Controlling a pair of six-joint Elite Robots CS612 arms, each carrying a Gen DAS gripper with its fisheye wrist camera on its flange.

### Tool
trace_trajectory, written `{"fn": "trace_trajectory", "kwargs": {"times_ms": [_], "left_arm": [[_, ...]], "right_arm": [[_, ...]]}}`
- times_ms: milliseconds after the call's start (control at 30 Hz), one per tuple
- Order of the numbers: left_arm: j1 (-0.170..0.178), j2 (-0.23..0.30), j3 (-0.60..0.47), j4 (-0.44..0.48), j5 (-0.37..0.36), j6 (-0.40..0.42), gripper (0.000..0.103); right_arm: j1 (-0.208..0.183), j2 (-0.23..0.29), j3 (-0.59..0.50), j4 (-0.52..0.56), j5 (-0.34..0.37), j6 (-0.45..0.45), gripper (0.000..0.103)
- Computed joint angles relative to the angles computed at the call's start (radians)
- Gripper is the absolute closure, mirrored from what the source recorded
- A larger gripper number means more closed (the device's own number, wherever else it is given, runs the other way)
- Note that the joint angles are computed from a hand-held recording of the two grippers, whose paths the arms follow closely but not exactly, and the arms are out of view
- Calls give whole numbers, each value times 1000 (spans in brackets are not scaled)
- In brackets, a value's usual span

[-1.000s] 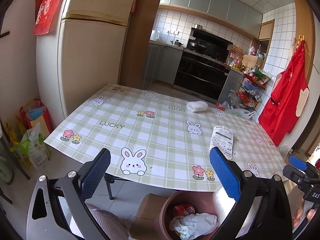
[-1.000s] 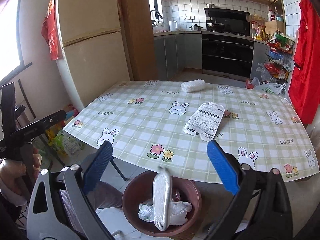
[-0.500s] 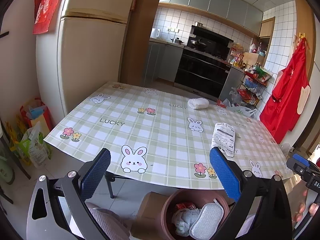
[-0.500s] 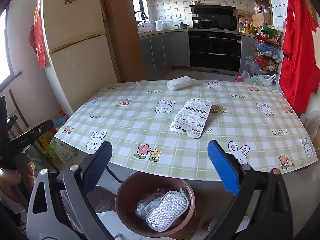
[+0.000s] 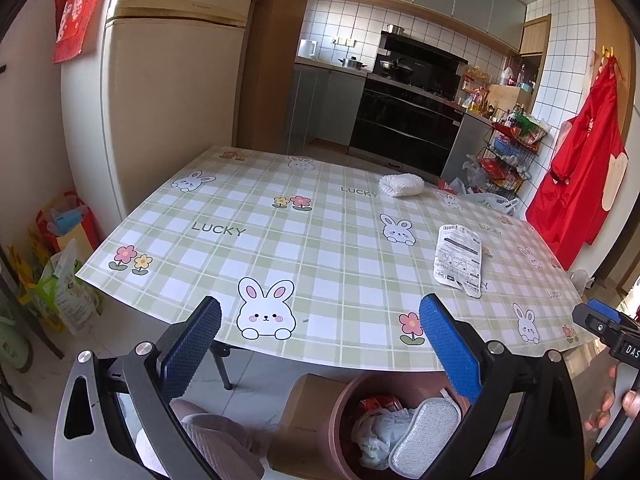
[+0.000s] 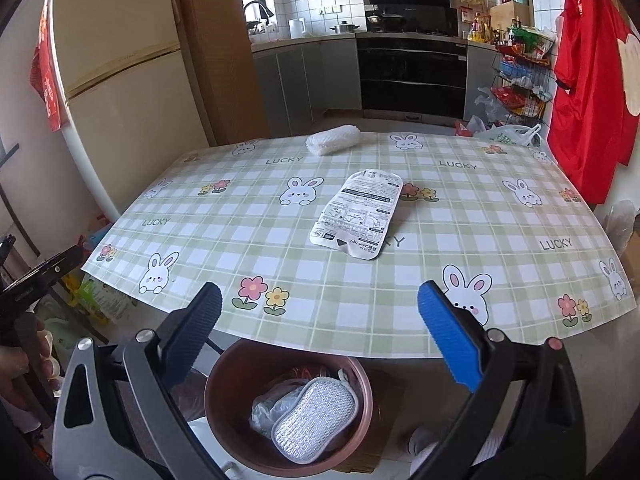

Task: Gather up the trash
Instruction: 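Grasp the white paper packaging card with the right tool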

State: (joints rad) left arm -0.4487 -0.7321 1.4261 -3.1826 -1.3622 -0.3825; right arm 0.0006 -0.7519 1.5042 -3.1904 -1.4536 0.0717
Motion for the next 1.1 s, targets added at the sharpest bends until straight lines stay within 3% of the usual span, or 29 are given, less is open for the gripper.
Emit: {"fn": "trace_trajectory", "kwargs": {"times_ms": [267, 533, 700, 1100], "left_arm": [[15, 51, -79, 70, -20, 7, 6], [32, 135, -226, 182, -45, 34, 6], [40, 203, -354, 238, -55, 59, 6], [46, 369, -676, 348, -109, 153, 6]], "right_arm": [[-10, 62, -100, 101, -10, 18, 6], [-25, 167, -280, 244, -6, 42, 6], [-32, 268, -469, 357, -3, 55, 6], [-51, 557, -1036, 711, 14, 102, 6]]}}
